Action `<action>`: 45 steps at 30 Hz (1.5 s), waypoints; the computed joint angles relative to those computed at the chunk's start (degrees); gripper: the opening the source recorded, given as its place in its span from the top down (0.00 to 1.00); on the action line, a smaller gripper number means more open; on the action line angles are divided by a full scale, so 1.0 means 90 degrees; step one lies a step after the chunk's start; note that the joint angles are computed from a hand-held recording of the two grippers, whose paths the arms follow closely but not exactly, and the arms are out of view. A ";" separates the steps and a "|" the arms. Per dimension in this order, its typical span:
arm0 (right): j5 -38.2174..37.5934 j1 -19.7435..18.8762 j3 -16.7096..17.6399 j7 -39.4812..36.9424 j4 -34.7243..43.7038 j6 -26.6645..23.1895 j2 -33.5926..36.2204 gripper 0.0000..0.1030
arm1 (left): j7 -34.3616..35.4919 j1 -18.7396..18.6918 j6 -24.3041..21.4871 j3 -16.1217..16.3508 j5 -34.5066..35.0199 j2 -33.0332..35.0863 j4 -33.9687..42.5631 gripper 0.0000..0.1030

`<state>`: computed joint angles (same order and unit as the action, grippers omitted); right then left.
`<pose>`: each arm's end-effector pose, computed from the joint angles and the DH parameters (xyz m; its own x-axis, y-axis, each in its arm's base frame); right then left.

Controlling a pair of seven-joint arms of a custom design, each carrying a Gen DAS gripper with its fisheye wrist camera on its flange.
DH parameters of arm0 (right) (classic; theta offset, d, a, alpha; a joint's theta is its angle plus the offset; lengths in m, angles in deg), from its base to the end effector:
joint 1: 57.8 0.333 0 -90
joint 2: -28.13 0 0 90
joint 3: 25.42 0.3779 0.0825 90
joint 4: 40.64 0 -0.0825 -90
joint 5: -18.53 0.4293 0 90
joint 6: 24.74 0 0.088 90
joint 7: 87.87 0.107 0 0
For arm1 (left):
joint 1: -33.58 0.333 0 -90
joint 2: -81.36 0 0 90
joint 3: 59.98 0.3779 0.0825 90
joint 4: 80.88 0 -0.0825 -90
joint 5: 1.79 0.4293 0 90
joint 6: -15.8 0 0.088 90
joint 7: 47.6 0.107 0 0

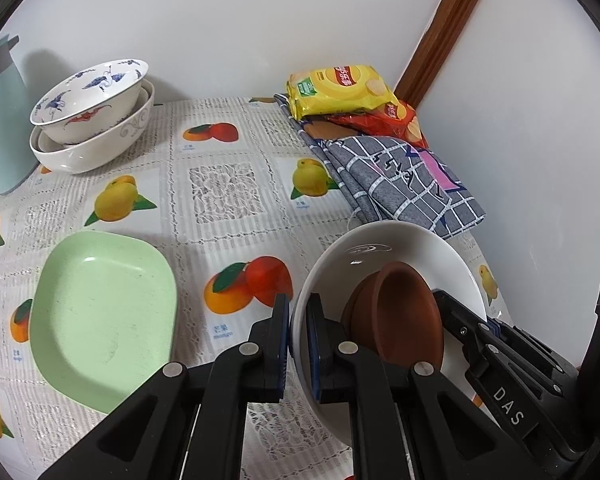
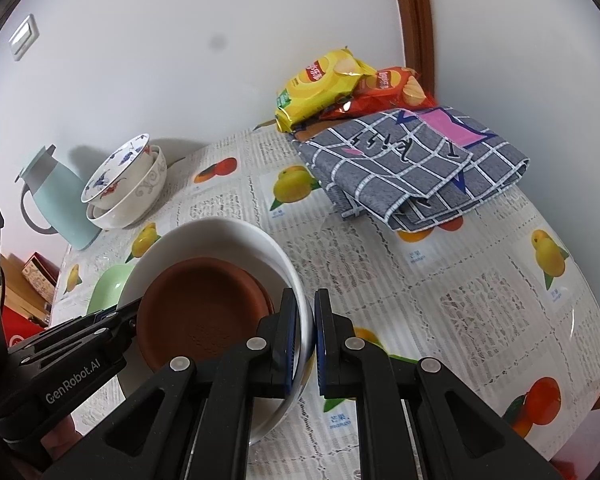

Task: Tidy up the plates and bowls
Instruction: 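Carry the white bowl with both grippers over the light-green plate stack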

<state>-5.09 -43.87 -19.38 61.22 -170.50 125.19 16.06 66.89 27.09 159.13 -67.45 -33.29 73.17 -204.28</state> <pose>0.5134 0.1998 0.5463 -0.3038 -0.9311 -0.2017 -0.7464 0.3642 -0.5570 0.5622 -0.1396 0.5561 -0.3668 -0.8927 0.2617 -0.8292 0.1862 -0.5270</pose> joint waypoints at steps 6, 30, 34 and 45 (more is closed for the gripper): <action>-0.0027 0.0043 0.0032 -0.0006 0.0181 0.0008 0.0139 0.91 | 0.0062 0.0069 -0.0039 0.0074 -0.0051 -0.0007 0.0045 0.92; -0.0168 0.0446 0.0101 0.0011 0.1010 -0.0081 0.0830 0.91 | 0.0246 0.0512 -0.0176 0.0327 -0.0105 0.0021 0.0208 0.92; -0.0148 0.0535 0.0102 -0.0074 0.1193 -0.0090 0.1022 0.91 | 0.0252 0.0606 -0.0199 0.0364 -0.0101 0.0071 0.0242 0.92; -0.0072 0.0792 0.0087 -0.0244 0.1748 -0.0091 0.1553 0.92 | 0.0231 0.0893 -0.0203 0.0463 0.0020 0.0222 0.0384 0.92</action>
